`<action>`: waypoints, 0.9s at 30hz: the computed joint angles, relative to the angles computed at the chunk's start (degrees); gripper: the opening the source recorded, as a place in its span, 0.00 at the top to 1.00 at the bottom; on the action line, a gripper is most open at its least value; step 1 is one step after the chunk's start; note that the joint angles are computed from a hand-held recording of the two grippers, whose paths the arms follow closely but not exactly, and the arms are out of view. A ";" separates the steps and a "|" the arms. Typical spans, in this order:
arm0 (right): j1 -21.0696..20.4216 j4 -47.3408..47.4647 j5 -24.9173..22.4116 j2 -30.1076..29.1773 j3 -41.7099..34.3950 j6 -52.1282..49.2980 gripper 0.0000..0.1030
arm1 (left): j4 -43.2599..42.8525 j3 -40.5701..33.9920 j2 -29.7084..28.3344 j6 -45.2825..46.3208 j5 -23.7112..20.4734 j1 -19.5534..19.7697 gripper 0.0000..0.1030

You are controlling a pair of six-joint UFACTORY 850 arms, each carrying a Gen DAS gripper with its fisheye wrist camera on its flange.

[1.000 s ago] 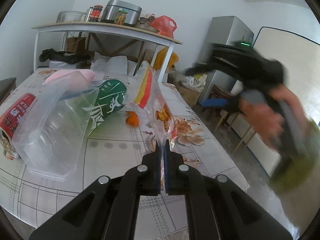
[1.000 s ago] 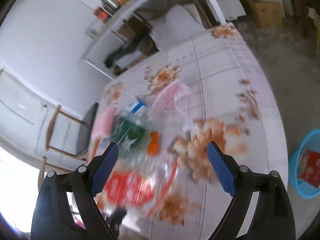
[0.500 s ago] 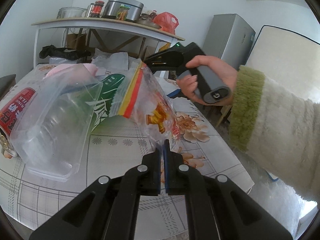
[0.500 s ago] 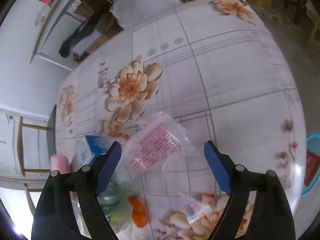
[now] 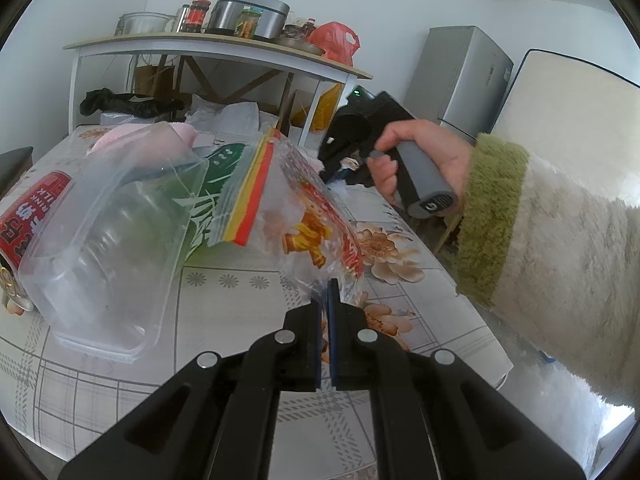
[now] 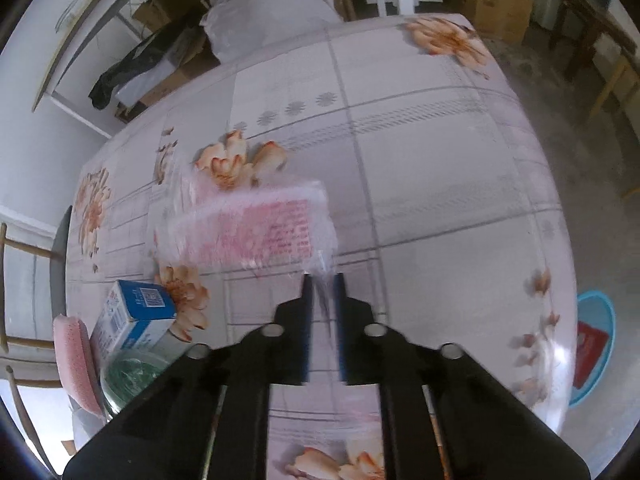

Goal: Collect trash
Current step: 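Grasp the clear snack bag with the left tool while the right tool grasps the pink-printed plastic bag, then carry both held bags over to the blue wastebasket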

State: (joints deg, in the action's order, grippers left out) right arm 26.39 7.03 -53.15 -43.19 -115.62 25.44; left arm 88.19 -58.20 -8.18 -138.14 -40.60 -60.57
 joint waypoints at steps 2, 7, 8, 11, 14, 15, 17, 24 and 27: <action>-0.64 0.62 1.96 2.38 3.68 -0.24 0.96 | 0.08 0.04 0.01 -0.05 -0.07 -0.01 0.98; -1.36 1.10 7.92 9.84 13.89 -1.27 0.97 | 0.13 0.13 0.01 -0.22 -0.03 -0.01 0.98; -1.53 1.19 10.01 12.58 17.48 -1.70 0.97 | 0.12 0.16 0.02 -0.24 -0.09 -0.05 0.98; -1.53 0.71 13.56 17.28 23.12 -1.15 0.97 | 0.29 0.17 0.04 -0.10 -0.03 -0.05 0.98; -1.53 0.00 17.30 23.01 29.65 0.27 0.97 | 0.35 -0.02 -0.02 0.35 -0.12 -0.15 0.98; -1.40 -0.52 18.62 25.11 31.95 0.97 0.97 | 0.38 -0.10 -0.07 0.53 -0.17 -0.17 0.98; -1.34 -0.91 20.47 28.13 35.22 1.88 0.97 | 0.42 -0.33 -0.19 0.95 -0.33 -0.26 0.98; -2.84 0.03 26.20 40.32 47.74 4.97 0.98 | 0.72 -1.57 -0.73 2.33 -1.49 -0.69 0.98; -3.08 -1.62 27.82 43.21 50.92 8.22 0.98 | 0.70 -2.20 -0.94 3.26 -2.26 -0.87 0.98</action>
State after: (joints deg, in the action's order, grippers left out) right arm 23.31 5.41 -25.32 0.02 -64.71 33.66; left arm 88.89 -60.41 -9.12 -134.88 -42.86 -61.45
